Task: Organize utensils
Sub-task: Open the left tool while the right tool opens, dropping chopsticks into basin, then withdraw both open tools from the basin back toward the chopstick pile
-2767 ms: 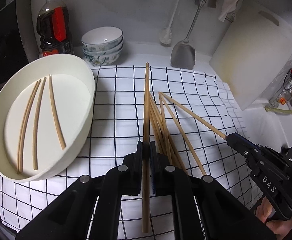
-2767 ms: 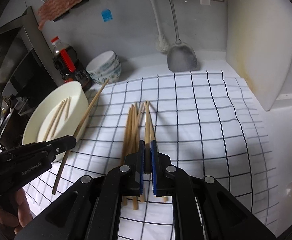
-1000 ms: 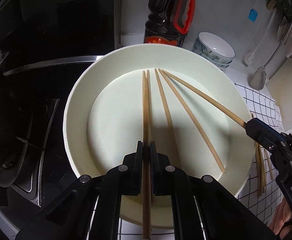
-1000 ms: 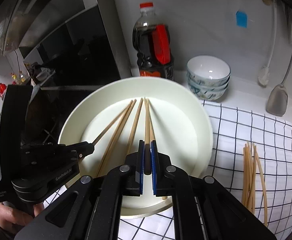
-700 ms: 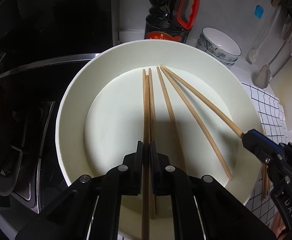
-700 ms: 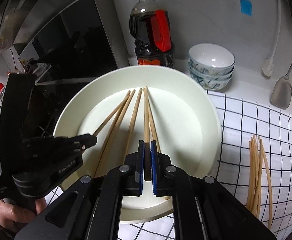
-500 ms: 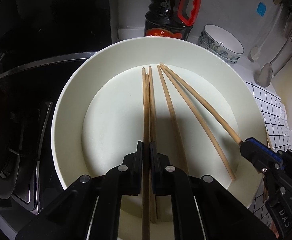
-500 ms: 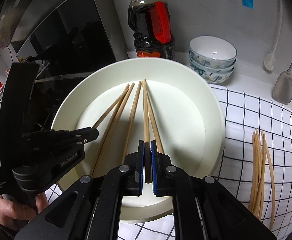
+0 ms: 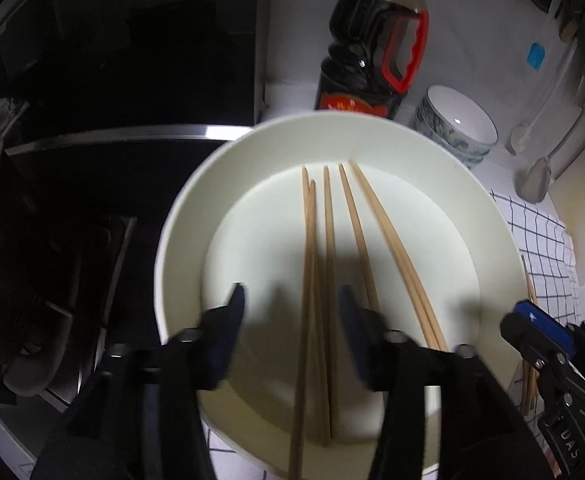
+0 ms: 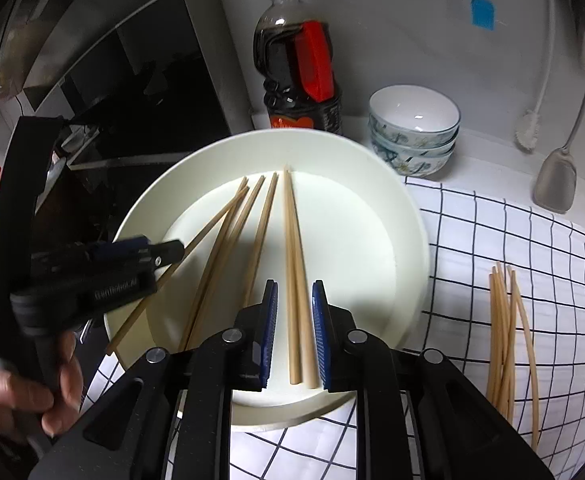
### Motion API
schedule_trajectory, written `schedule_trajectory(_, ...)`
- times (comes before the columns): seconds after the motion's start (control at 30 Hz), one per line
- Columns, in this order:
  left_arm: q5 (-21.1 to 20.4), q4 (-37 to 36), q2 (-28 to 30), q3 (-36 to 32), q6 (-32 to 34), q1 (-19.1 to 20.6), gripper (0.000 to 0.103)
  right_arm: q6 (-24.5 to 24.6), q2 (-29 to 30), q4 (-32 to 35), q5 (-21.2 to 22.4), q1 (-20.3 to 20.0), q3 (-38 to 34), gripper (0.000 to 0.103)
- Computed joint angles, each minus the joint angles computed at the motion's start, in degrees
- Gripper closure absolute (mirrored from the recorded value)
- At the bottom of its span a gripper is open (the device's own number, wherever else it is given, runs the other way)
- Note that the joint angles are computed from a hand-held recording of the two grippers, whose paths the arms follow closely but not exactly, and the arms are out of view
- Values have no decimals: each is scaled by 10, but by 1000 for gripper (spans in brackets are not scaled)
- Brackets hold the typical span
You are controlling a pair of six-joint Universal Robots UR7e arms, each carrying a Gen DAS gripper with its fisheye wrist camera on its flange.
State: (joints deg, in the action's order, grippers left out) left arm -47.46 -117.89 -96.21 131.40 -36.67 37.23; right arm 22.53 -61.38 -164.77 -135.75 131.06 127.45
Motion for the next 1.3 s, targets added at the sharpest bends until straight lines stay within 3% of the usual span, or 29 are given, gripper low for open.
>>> schedule_trajectory(0.13, 11, -6, 10, -16, 14, 6, 46, 6, -13, -2, -4, 6, 7, 77)
schedule_trajectory(0.2, 9, -9, 14, -21, 15, 8, 34, 9, -17, 0, -6, 9, 10, 75)
schedule_trajectory(0.37, 24, -2, 10, -30, 11, -3, 34, 21, -33, 1, -11, 16, 21, 74)
schedule_trajectory(0.47, 33, 5, -7, -32, 0, -12, 26, 29, -47, 5, -13, 21, 29, 67)
schedule_trajectory(0.77, 57, 90, -68, -11, -63, -83, 13, 58, -100, 13, -25, 38, 69, 58)
schedule_trajectory(1.03, 16, 140, -84, 14, -112, -151, 11, 96, -153, 55, -37, 57, 100, 53)
schedule_trajectory(1.3, -21, 105, -55, 27, -128, -193, 11, 157, -227, 138, -44, 70, 133, 51)
